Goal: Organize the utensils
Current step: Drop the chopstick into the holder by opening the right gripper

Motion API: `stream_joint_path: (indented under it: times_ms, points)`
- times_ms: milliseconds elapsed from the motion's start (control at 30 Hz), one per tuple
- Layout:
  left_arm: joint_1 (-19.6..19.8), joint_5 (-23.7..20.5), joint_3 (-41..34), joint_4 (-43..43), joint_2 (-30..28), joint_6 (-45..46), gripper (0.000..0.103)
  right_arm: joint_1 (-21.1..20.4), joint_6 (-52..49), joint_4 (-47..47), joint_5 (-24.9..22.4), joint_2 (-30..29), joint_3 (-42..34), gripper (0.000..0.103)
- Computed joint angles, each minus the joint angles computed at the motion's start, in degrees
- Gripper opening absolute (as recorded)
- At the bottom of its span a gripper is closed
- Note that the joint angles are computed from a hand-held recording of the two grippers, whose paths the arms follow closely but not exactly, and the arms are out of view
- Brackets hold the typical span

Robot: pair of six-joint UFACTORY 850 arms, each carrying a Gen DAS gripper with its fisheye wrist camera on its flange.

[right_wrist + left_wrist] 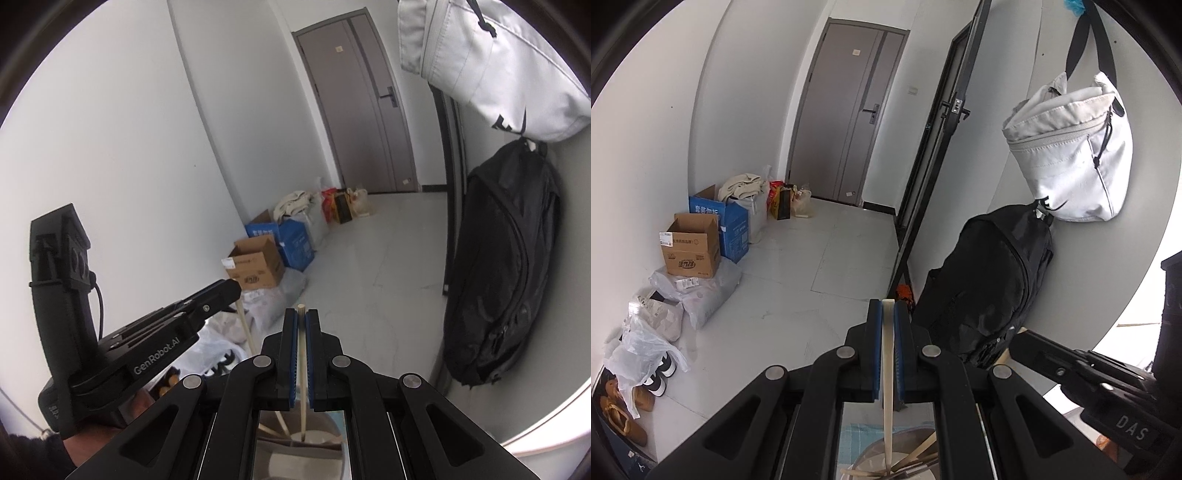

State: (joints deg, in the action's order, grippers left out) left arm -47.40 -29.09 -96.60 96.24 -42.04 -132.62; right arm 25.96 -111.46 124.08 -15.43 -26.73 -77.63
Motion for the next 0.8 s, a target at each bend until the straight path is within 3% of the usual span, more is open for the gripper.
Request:
stream_joint_path:
  times_ms: [267, 400, 433, 533, 600, 667, 800]
  points:
    - [1.3, 8.2, 1.7, -2.1, 1.7, 1.2, 0.002, 0.1, 7.5, -6.3, -0.8, -0.1, 0.4, 0.006]
    - [2.6, 16.7, 2.3, -12.1, 2.5, 10.4, 0.007, -1.0, 12.1, -8.3, -4.5, 0.3, 1.8, 0.006]
    - [2.6, 16.6, 2.7, -13.2, 2.8, 11.3, 0.008, -1.2, 12.7, -8.4, -5.1, 0.5, 2.3, 0.006]
    - [2.1, 15.7, 4.4, -15.2, 4.3, 13.1, 0.026, -1.2, 12.2, -6.4, -5.3, 1.7, 4.2, 0.007]
    - [1.4, 12.9, 6.7, -9.5, 6.1, 6.1, 0.044, -1.2, 12.0, -5.0, -5.2, 2.9, 5.8, 0.011]
    - [0.9, 11.1, 8.6, -5.1, 7.6, 0.6, 0.054, -1.4, 10.5, -2.4, -5.7, 4.4, 7.6, 0.014]
    - [-0.4, 6.7, 9.8, -8.2, 9.3, 2.9, 0.056, -1.2, 6.9, 2.0, -5.9, 7.2, 10.8, 0.033]
